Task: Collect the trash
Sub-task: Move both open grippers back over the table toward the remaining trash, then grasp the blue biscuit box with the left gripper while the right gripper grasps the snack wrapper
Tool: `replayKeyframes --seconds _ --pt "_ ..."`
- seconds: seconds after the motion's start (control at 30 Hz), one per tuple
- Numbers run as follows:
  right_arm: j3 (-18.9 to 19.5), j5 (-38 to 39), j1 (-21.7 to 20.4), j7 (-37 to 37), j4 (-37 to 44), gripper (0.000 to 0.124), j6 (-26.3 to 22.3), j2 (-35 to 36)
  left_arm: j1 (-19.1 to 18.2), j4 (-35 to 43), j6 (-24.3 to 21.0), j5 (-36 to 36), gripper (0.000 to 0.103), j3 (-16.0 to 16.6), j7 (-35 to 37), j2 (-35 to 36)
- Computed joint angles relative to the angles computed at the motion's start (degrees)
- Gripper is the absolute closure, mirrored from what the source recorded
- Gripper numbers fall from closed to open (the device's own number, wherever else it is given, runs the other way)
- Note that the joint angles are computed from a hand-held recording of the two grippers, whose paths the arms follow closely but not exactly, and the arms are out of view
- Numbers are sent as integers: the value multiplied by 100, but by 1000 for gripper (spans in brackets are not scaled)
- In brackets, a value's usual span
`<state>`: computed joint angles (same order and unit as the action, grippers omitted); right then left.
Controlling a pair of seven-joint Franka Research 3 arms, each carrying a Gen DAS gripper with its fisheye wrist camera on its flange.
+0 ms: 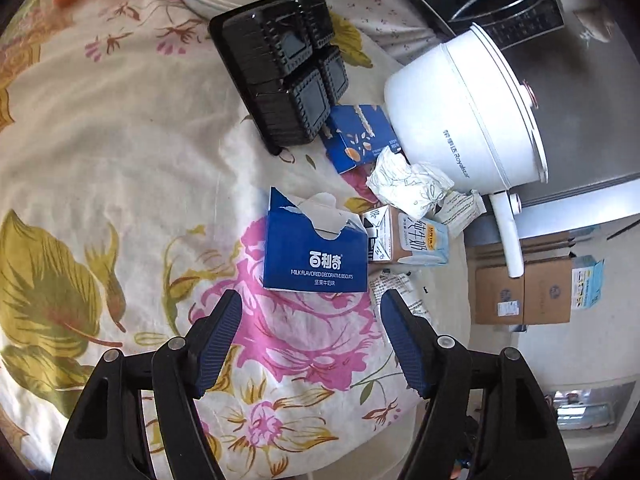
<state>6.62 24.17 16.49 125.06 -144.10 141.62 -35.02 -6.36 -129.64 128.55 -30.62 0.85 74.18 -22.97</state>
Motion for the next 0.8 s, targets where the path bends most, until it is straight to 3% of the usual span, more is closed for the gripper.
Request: replayKeyframes --seconds 0.2,0.37,0.63,0.7,0.77,0.8 --pt "33 206 199 -42 259 65 431 505 -69 -9 391 -144 29 -69 5 325" --pt "45 286 321 -116 510 65 783 959 -16 26 352 -137 29 -163 -179 539" --pt "59 351 495 -379 864 65 1409 1620 9 -168 833 -10 30 -231 -270 435" --pt "83 279 522 -483 952 65 1558 1755 20 -187 874 131 36 -244 -317 414" --pt "88 240 562 -579 1069 65 1589 1908 18 -152 872 331 53 -277 -353 437" --pt "110 198 562 -582 1105 65 1639 1964 48 -132 846 533 54 -328 -442 437"
